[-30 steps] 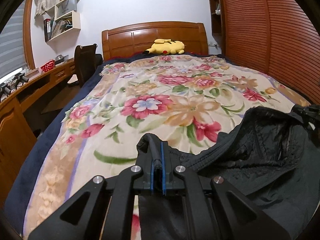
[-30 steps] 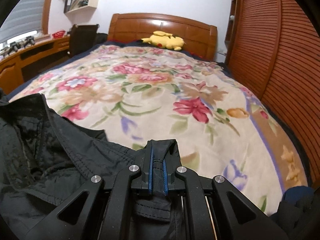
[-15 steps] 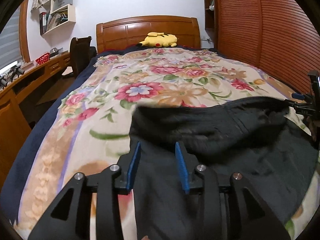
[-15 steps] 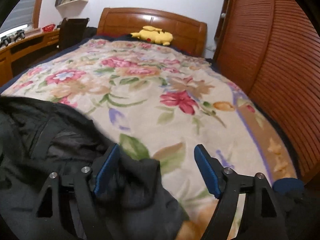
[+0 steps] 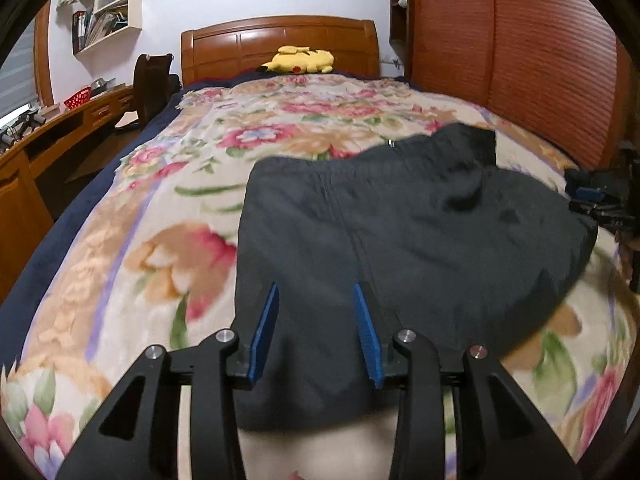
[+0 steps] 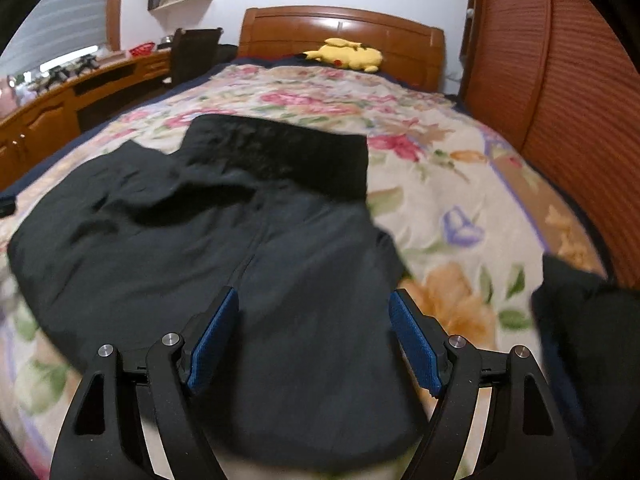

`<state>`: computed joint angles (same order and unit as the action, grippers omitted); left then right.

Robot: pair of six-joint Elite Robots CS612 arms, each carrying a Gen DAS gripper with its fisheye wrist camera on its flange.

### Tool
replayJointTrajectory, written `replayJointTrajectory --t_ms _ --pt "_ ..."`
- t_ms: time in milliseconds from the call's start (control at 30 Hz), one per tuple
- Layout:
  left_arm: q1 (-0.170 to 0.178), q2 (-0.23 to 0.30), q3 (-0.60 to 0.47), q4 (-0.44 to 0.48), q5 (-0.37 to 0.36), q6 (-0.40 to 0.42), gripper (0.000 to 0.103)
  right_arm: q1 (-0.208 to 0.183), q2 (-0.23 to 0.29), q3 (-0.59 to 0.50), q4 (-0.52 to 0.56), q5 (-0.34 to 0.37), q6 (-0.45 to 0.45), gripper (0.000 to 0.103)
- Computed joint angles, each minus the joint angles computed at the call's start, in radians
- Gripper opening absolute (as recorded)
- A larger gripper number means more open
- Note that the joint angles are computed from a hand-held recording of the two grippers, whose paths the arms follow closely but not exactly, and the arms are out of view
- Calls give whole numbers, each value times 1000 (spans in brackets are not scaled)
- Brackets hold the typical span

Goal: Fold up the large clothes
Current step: 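Lower the hem onto the jacket and open both grippers, then grasp the folded jacket edge with both grippers and pull it straight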

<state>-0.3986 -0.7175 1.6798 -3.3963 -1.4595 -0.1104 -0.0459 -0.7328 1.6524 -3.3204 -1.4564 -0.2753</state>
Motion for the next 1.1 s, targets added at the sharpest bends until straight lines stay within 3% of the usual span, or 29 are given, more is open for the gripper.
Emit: replayJointTrajectory --t_ms 233,600,767,1100 --pt "7 7 21 28 6 -28 38 -5 -5 36 -10 -60 33 79" --pt "18 27 3 102 -11 -54 43 -29 8 51 7 -23 87 86" --pt "15 33 0 106 8 -55 48 -33 15 56 -6 -8 88 86" --pt "28 39 3 94 -33 -106 52 -34 17 57 -1 7 89 86"
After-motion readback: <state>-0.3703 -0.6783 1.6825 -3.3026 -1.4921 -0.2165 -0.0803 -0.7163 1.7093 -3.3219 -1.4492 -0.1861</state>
